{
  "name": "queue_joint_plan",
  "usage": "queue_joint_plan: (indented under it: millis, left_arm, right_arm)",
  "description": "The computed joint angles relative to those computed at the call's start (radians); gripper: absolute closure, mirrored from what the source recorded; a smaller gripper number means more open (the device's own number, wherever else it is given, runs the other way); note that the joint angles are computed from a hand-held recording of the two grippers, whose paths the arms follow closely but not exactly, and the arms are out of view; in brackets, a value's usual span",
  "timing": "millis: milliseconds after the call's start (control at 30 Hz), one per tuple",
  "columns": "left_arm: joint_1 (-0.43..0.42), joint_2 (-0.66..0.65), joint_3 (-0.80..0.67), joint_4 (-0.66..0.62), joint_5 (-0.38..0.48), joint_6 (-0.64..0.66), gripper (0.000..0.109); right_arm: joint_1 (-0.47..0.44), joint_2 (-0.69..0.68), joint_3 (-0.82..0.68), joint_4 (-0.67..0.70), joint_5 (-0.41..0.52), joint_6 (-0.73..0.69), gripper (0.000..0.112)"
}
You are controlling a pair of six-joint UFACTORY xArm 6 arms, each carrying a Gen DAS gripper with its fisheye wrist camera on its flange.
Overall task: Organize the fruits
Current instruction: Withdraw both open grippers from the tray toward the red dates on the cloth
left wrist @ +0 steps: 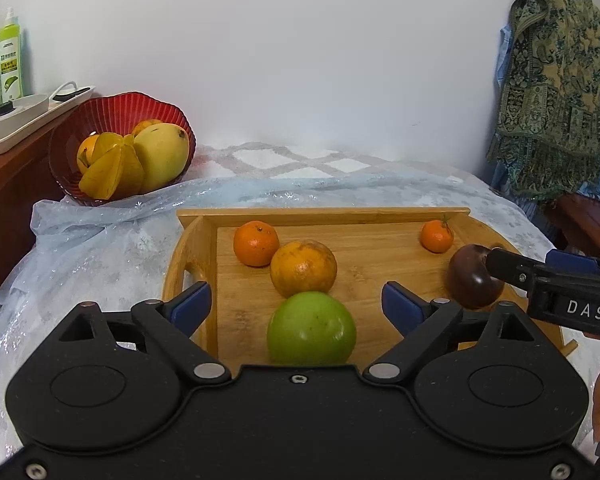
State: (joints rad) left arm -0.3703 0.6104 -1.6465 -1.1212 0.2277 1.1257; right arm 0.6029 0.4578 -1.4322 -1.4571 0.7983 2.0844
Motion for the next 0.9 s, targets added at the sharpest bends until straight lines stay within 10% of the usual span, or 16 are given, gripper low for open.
queue_joint_plan:
  millis: [900]
  left_arm:
    - [0.025, -0.249, 0.358, -0.645, 0.005, 0.665, 0.01]
  right_arm:
    - [0.189, -0.03, 0.118, -0.029, 0.199, 0.159, 0.014]
